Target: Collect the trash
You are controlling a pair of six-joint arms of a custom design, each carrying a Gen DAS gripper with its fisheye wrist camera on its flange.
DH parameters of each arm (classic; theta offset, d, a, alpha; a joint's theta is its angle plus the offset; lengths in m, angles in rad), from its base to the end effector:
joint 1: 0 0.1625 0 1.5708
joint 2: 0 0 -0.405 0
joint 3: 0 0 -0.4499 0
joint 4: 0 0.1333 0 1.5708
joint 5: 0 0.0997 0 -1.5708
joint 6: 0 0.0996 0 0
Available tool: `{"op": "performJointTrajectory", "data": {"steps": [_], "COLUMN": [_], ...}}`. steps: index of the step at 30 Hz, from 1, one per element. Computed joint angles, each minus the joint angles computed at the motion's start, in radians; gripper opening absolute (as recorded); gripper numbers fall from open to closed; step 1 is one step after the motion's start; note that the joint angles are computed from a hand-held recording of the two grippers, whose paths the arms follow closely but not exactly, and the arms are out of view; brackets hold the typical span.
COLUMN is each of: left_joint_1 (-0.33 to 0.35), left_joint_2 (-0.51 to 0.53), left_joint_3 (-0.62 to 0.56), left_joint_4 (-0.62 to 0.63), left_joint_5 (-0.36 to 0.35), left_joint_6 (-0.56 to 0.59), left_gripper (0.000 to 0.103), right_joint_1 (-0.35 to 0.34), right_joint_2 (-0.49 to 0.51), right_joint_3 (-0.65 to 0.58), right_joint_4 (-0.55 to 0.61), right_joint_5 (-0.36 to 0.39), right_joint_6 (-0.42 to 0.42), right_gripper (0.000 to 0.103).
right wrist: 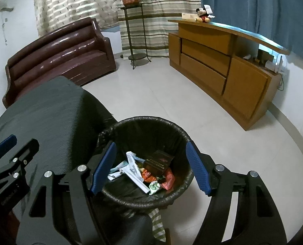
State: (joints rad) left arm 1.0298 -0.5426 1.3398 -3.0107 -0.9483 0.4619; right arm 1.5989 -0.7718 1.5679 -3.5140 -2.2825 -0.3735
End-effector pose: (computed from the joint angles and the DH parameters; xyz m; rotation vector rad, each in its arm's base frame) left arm -0.2425 -0.7753 0.0448 0.9374 2.2500 -0.8370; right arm 0.0883 -0.7125 0.1833 -0.0722 -2.0706 1.1534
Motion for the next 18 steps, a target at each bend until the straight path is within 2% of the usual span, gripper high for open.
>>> {"op": "performJointTrajectory", "data": {"steps": [12, 18], "left_joint_1": [-0.009, -0.008], "left_joint_2": [-0.096, -0.127], "left_joint_3": [0.122, 0.156], "left_joint_4": [-0.092, -0.11], "left_joint_5": [0.013, -0.003], "left_joint_6": [-0.003, -0.009], "left_gripper": [0.074, 0.075], "right_joint_1": [0.053, 0.068], "right_joint_2": [-0.029, -0.045], "right_joint_3": [0.082, 0.119], "right_joint_4": [-0.1, -0.143], "right_joint_5": [-0.007, -0.01], "right_joint_6": [-0.049, -0.066], "right_gripper": [0.071, 0.071]}}
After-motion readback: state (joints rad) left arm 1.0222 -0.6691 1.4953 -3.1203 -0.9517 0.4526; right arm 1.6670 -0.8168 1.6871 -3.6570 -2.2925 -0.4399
